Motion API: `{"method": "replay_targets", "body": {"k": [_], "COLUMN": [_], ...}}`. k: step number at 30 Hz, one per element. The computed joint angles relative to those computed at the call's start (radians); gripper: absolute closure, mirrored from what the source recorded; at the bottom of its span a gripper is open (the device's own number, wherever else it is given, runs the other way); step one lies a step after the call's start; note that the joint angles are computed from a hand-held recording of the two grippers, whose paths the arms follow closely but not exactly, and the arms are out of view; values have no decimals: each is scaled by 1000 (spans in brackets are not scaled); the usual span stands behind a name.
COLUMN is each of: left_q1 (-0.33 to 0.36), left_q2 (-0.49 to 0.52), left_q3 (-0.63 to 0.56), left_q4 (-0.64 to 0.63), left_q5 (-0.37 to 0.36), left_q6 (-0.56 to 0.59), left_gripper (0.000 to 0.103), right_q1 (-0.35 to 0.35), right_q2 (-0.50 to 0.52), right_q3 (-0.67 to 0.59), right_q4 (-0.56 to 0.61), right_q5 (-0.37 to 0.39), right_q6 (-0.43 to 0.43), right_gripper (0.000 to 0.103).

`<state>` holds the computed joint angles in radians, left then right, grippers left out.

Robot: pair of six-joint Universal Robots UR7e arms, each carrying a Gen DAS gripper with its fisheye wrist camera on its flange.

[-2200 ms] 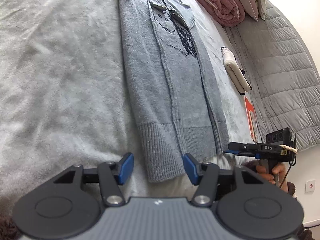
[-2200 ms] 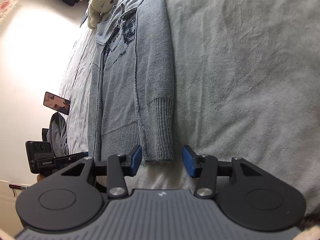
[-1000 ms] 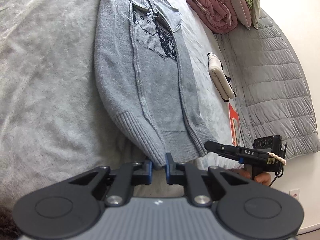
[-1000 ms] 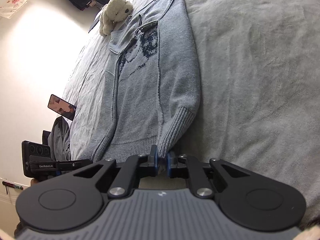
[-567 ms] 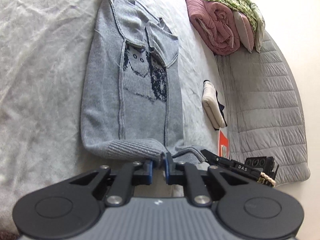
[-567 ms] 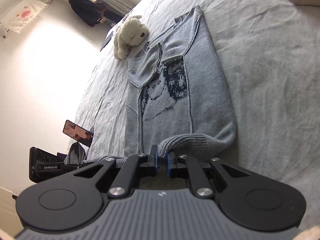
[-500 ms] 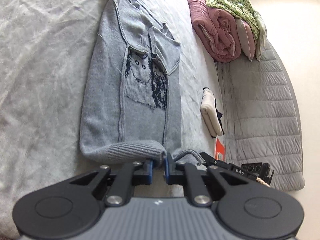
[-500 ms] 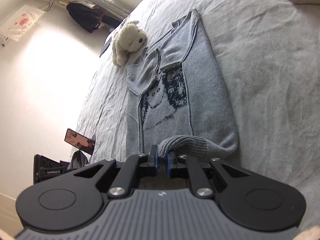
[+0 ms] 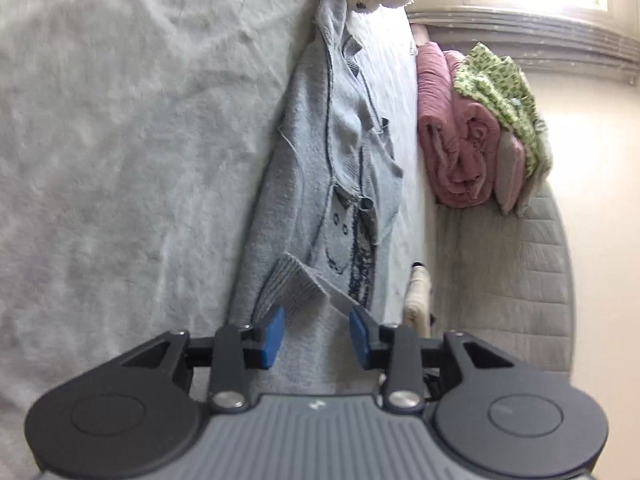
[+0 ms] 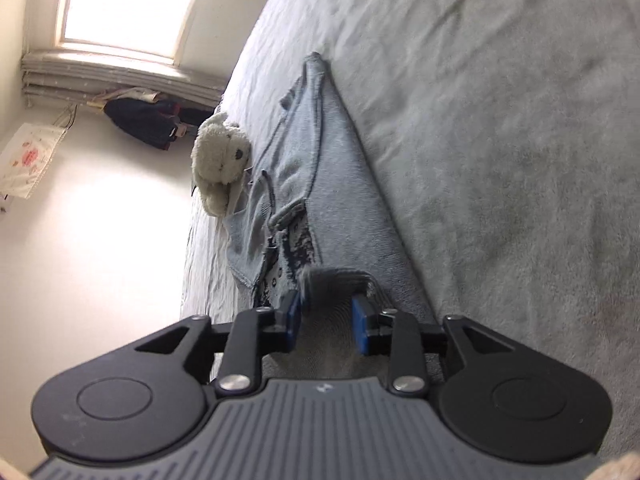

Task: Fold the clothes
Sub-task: 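Lift the held hem with both grippers and fold it toward the collar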

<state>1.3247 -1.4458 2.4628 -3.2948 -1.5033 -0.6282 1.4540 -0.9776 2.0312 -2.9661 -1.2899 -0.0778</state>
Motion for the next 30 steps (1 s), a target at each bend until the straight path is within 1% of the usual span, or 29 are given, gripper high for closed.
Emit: {"method": "replay_targets", "body": {"k": [1,2,3,6,10,12,15,16,18,24,26,28,30], "left_q1": [-19,-44,-60,-71,-92,-84,-75,-74,-76,-100,-107,-113,-117], "left_q2": [-10,-14,-15,-1,17,28,27,26,23,37,43,49,50], "left_q3": [4,13,14,2,-20,-29,-18,-16,-10,-14,-13,-12,-10], "left_q4": [-19,-51,-60,-60,8,22,15,12,9,41,44,43,39], "left_q5": [23,77,120,169,237,237,233,230,227,265,274,280,286], "left_q6": [69,105,118,146,211,233,244,245,248,270,275,279,282], "left_gripper": [60,58,58,58,59,61,63,64,64,65,72,76,83], "right_q1": [9,18,30,61,89,92,90,89,92,96,96,97,100], "right_q2": [-10,-19,-16,6,51,64,75,72,70,80,86,91,95], "right_q3": [4,7,7,-2,-16,-18,-14,-12,-10,-12,-17,-19,-14], "right_q4": [-13,-25,-55,-118,-152,-152,-167,-163,-160,-157,-152,-149,-163], "right_q5": [0,-1,-32,-124,-216,-233,-232,-224,-215,-238,-245,-252,-255], "right_q6": [-47,-94,-114,-177,-262,-298,-341,-360,-389,-394,-385,-372,-376], "right_gripper": [62,60,60,60,59,59,60,64,66,66,66,66,71]}}
